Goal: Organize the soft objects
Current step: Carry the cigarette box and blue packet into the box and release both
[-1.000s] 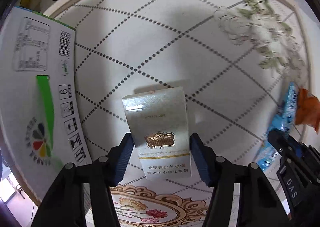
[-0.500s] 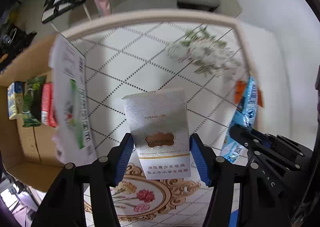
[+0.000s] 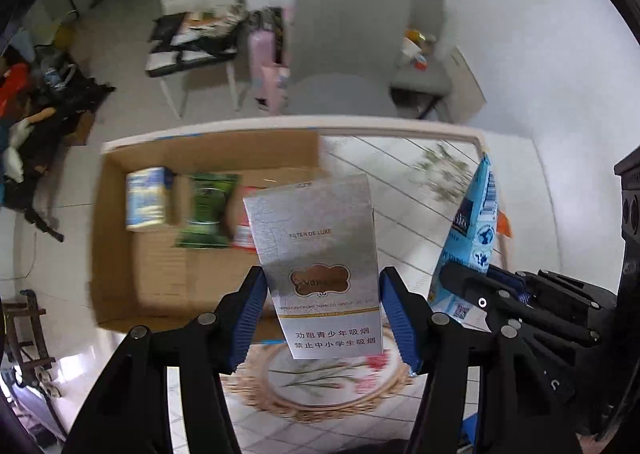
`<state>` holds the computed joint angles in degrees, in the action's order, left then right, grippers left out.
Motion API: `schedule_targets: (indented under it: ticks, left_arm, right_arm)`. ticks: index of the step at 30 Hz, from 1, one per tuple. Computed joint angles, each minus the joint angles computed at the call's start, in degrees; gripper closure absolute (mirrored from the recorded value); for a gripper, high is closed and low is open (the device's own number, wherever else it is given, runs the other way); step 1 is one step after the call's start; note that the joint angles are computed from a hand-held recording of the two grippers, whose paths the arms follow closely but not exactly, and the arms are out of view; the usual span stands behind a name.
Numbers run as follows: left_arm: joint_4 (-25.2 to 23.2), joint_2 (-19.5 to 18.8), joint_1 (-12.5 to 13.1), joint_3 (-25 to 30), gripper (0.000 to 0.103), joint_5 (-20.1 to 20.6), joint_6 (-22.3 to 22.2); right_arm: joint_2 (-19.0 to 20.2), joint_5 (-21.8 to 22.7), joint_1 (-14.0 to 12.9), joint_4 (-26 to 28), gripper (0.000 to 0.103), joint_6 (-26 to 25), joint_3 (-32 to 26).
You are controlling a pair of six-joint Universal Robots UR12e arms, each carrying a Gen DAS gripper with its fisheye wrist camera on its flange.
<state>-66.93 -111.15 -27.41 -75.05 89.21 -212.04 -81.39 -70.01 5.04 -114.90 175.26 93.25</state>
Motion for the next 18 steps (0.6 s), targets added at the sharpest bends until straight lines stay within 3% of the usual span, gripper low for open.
schedule_targets:
  ticks: [7,11,18]
  left_arm:
    - [-0.5,5.3,4.9,-8.4,0.047,1.6,0.1]
    - [-2.1,5.6,7.4,-11.3,0.047,-0.2,0.4]
    - [-4.4,3.6,10.7,-13.5,0.047,-3.3,1.3]
  right_arm:
    - [3.6,0.8,6.1,2.6,0.087,3.1,-3.8]
    - [6.9,0.3,8.6,3.6,0.087,5.1,-5.6]
    - [13.5,-4.3,12.5,6.7,0.087,6.8,-10.2]
